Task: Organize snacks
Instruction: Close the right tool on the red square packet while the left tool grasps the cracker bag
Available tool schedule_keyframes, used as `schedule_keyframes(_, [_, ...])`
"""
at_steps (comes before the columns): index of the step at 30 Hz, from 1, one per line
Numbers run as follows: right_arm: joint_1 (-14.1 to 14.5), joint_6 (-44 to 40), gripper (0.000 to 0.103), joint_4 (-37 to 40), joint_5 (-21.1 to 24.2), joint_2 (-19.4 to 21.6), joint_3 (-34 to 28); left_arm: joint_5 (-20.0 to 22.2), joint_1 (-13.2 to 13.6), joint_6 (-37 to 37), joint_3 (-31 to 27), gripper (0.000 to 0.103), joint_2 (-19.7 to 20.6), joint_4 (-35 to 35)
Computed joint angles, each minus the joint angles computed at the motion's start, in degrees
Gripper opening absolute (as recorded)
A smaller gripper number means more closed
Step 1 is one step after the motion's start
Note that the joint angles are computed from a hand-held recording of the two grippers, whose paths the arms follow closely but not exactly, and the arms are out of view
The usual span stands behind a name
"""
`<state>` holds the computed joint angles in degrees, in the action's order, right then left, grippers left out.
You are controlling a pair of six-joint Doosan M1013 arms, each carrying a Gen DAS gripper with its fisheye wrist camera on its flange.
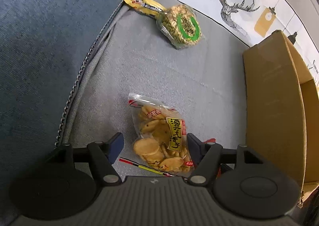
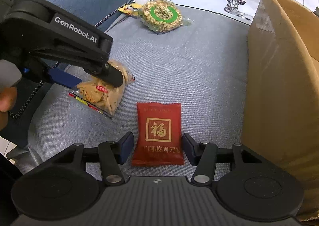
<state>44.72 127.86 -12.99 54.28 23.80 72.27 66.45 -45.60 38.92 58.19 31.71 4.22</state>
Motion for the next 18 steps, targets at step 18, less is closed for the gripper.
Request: schedule_keyframes(18, [0.43, 1.95, 0.046, -2.49, -0.87, -0.21, 0.41, 0.17, 0.11, 2.02, -0.58, 0.073, 0.62, -1.35])
